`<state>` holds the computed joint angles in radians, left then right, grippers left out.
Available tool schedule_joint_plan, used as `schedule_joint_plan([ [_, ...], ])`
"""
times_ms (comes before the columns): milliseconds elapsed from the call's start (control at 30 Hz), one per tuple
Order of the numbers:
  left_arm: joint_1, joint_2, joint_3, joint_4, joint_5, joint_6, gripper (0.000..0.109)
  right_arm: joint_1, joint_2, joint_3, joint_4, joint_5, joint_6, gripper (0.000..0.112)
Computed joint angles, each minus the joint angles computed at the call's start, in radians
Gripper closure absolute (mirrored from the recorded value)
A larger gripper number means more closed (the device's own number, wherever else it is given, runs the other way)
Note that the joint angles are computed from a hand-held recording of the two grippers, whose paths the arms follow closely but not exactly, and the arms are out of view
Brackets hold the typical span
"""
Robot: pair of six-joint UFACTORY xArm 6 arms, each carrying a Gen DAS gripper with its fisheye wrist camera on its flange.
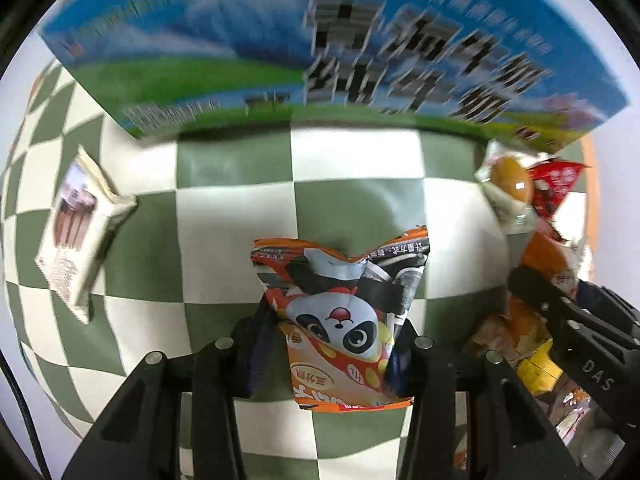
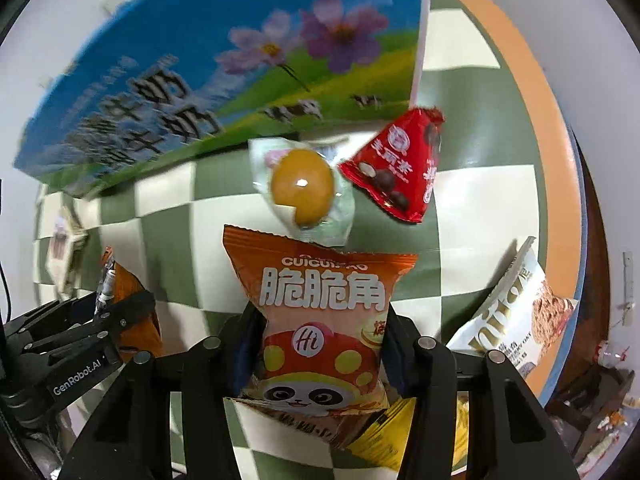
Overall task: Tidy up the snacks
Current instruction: 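Place both bags into the box and open both tools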
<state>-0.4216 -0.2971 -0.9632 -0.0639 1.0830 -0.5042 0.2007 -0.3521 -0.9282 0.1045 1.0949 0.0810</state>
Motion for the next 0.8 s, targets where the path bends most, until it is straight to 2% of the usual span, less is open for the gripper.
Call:
schedule_joint_plan([
  [167, 0.018, -0.089, -0.036, -0.014, 0.039, 0.022, 0.066, -0.010, -0.057, -0.028, 0.087, 0.033, -0.046, 0.059],
  [300, 0.045, -0.092, -0.169, -0.018, 0.063, 0.056, 0.066, -0.046, -0.057, -0.135, 0.169, 0.078, -0.110, 0.059],
  [433, 0.060, 0.073, -0.429, -0.014, 0.092, 0.094, 0.066, -0.079, -0.001, -0.282, 0.242, 0.104, -0.171, 0.059],
  [467, 0.045, 0.137, -0.503, 0.005, 0.097, 0.080, 0.066, -0.070, 0.028, -0.323, 0.256, 0.099, -0.170, 0.059],
  [600, 0.082, 0.367, -0.777, 0.074, 0.171, 0.142, 0.066, -0.038, 0.154, -0.481, 0.249, 0.065, -0.178, 0.059],
  [733, 0.141, 0.578, -1.049, 0.101, 0.321, 0.202, 0.066, 0.022, 0.333, -0.635, 0.231, 0.032, -0.150, 0.059],
  [800, 0.175, 0.703, -1.200, 0.090, 0.418, 0.237, 0.066, 0.041, 0.425, -0.720, 0.228, 0.052, -0.144, 0.059],
])
